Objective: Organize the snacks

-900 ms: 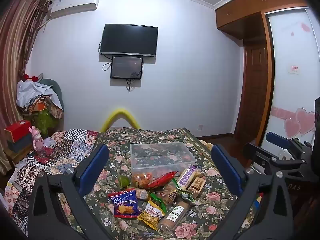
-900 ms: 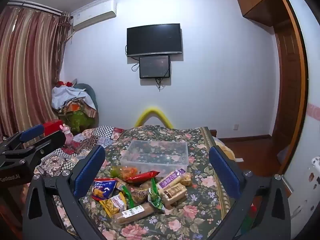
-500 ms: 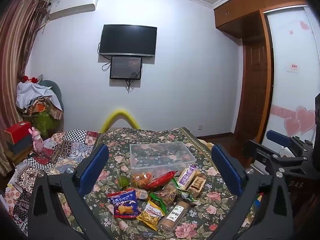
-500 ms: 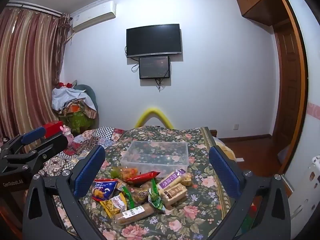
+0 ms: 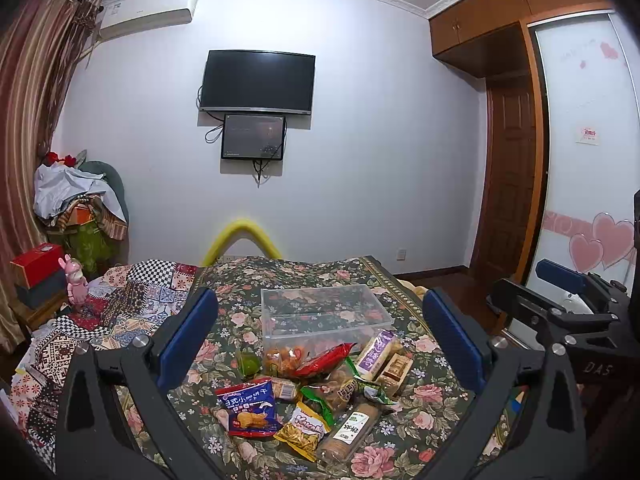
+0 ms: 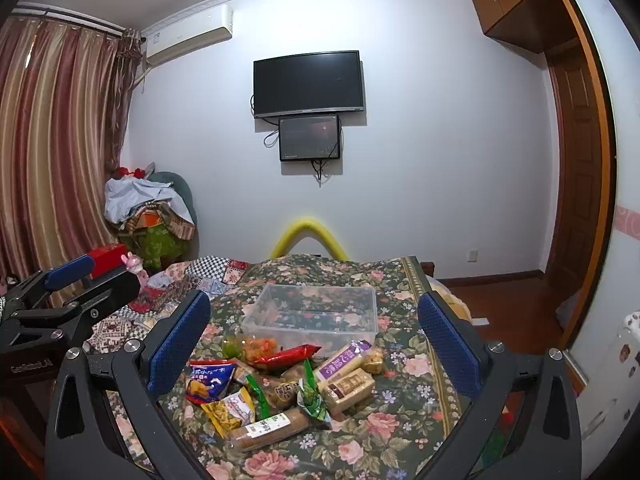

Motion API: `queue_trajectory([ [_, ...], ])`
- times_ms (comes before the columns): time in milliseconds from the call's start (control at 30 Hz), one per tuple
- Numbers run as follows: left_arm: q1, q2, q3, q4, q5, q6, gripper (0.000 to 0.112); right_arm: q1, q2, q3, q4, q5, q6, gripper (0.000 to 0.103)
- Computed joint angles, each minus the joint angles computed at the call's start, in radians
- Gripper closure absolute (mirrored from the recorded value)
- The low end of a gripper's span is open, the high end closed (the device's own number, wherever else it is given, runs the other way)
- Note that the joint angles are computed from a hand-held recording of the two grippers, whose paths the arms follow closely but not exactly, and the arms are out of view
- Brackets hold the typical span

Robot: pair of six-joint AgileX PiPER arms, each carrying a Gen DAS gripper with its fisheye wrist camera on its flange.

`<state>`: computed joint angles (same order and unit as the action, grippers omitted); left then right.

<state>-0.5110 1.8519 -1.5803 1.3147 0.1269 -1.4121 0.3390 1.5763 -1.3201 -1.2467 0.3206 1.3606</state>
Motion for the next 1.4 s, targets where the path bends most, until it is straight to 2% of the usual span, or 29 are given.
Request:
queue_trajectory([
  [233,0.002,0.000,-0.007,-0.067,0.001,0.058,0.009,0.008,-0.001,0.002,-0.017,0.006,0.013,0.000],
  [433,0.001,0.004,-0.012,-0.071,0.003,0.066,0.009,0.010,-0.002,-0.001,-0.004,0.005,0.009,0.000],
  [600,-0.001,0.001,-0.003,-0.005,0.001,0.000,0.009,0.012,-0.003,-0.003,-0.001,0.011,0.007,0.000],
  [1133,-0.004,0.004,-0.015,-0.070,0.007,0.069,0.009,-0.006,-0.006,0.009,-0.020,-0.010,0.033,0.000],
  [1233,-0.004,0.001,-0.009,-0.022,0.007,0.019,0.009,-0.004,-0.008,0.011,-0.023,-0.012,0.036,0.000],
  [1333,-0.004,0.002,-0.011,-0.034,0.007,0.032,0.009,-0.004,-0.008,0.011,-0.019,-0.012,0.033,0.000],
  [1400,-0.004,-0.002,-0.002,0.026,0.008,-0.026,0.009,-0.005,-0.006,0.009,-0.010,-0.013,0.025,0.000],
])
